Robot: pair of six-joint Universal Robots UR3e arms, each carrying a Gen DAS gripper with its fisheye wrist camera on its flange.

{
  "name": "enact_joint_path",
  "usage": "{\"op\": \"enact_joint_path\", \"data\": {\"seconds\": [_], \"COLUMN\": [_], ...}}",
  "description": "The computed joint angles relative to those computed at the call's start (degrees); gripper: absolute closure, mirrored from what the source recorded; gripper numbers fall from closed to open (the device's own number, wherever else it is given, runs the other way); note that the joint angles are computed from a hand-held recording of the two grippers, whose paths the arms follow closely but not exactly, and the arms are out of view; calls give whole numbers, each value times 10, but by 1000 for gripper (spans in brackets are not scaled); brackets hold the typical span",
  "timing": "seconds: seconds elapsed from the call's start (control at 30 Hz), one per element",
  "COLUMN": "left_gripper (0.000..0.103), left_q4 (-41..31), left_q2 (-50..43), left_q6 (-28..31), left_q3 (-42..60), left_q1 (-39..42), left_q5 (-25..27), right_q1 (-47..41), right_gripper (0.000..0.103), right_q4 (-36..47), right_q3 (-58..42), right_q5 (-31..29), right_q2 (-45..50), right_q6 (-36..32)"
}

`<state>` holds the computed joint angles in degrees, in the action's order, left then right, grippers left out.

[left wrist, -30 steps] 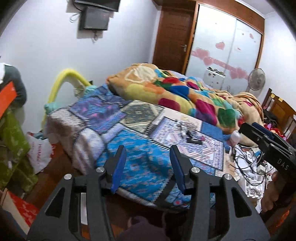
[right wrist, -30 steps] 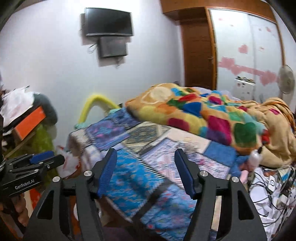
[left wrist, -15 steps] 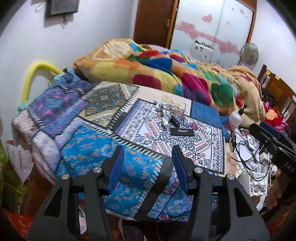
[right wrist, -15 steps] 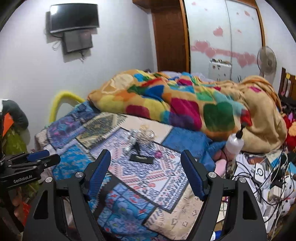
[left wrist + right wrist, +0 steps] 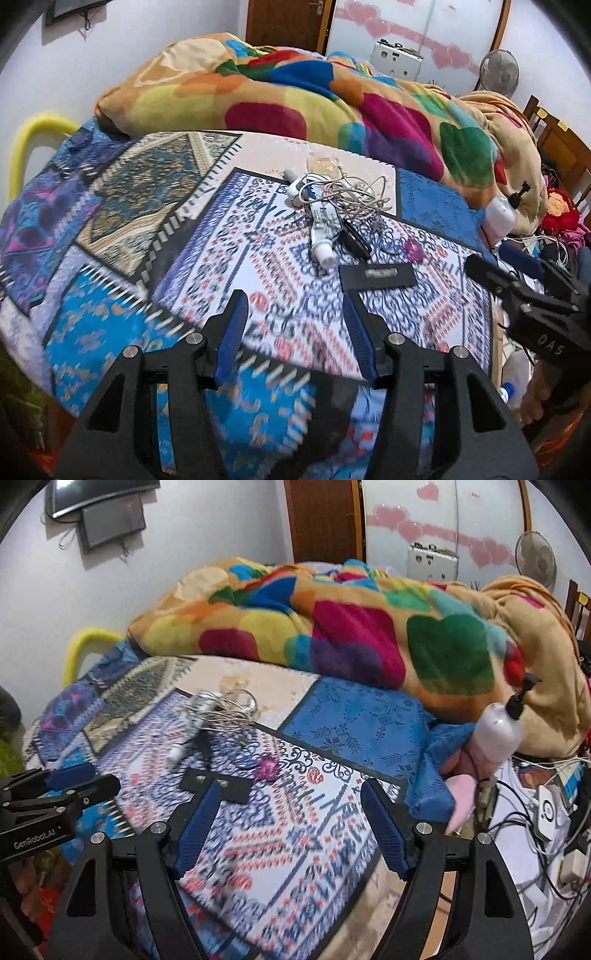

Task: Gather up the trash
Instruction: 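Grasp the white toothpaste tube with the left gripper while the right grasps the pink charm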

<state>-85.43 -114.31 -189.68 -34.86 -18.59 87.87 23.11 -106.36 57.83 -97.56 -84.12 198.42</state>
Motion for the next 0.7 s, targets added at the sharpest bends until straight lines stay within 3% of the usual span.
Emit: {"op": "enact_joint_path", "data": {"seconds": [0.13, 0.2, 0.27, 0.4, 0.43, 0.5, 0.53, 0.6, 0.7], "left_gripper": [50, 50, 50, 51, 56, 62, 70, 85, 85], "left_q4": [2, 7, 4, -24, -22, -36, -26, -28, 23], "left_q2": [-55, -78, -99, -160, -164, -188, -188, -194, -155], "left_q6": [5, 3, 2, -2, -1, 4, 6, 13, 20], "left_q3": [50, 70, 94, 181, 185, 223, 218, 227, 147], "left_q1": [1, 1, 1, -2, -3, -8, -12, -16, -22], "left_q5": [-11, -17, -23, -26, -26, -18, -10, -7, 4], "right_q1": [-20, -21, -21, -18, -15, -14, -7, -2, -7], "right_gripper": [28, 35, 50, 60, 70, 78, 85, 85, 85], "right_q4": [-15, -21, -16, -9, -7, 0, 3, 5, 2], "right_q3": [-1, -3, -17, -30, -36, -44, -50, -55, -48], "right_q5": [25, 31, 38, 42, 39, 42, 26, 18, 25], "right_q2": [33, 46, 63, 80, 83, 90, 93, 98, 92], "right_q6": [-23, -27, -36, -37, -43, -52, -55, -63, -67]}}
